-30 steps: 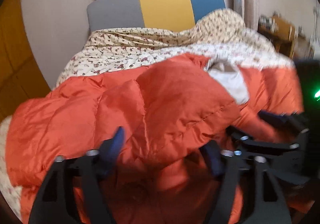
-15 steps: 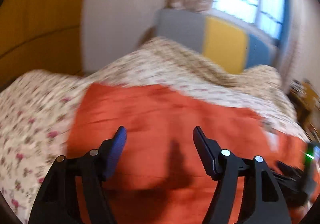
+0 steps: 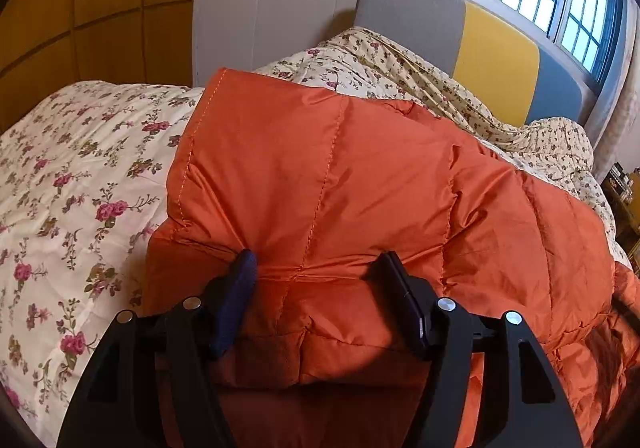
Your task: Fold large clothes
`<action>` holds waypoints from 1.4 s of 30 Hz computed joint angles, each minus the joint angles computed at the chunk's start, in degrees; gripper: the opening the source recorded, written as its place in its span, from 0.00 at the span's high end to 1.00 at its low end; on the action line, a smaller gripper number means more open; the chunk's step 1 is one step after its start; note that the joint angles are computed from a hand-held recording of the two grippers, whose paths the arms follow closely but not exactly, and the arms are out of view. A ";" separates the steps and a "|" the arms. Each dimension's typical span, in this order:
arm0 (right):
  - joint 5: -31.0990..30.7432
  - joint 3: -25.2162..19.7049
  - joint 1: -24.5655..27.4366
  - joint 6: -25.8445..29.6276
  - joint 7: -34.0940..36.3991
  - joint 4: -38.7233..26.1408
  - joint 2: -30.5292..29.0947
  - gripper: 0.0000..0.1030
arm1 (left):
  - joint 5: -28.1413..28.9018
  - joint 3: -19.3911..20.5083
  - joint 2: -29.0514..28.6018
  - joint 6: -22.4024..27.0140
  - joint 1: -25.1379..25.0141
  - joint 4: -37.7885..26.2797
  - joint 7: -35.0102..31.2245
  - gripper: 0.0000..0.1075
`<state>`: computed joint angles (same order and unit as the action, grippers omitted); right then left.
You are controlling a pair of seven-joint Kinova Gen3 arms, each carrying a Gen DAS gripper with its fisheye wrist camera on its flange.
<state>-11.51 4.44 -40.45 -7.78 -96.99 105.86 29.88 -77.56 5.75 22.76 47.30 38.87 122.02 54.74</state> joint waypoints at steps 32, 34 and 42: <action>19.56 -20.25 25.86 4.08 -26.76 8.48 -6.97 0.37 | -0.93 0.04 0.79 -1.35 -0.49 0.69 -0.07 0.30; 22.34 -22.79 31.17 5.00 -31.42 10.60 -7.98 0.36 | -0.72 -0.01 0.78 -1.16 -0.36 0.68 -0.28 0.30; 29.96 -31.86 52.41 -3.91 -50.06 23.26 -9.88 0.31 | 0.29 -0.17 0.83 -0.56 0.09 0.23 -1.29 0.30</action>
<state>18.45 -27.43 11.96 -11.68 -147.05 129.12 20.00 -77.27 5.57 23.58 46.74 38.96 122.25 53.45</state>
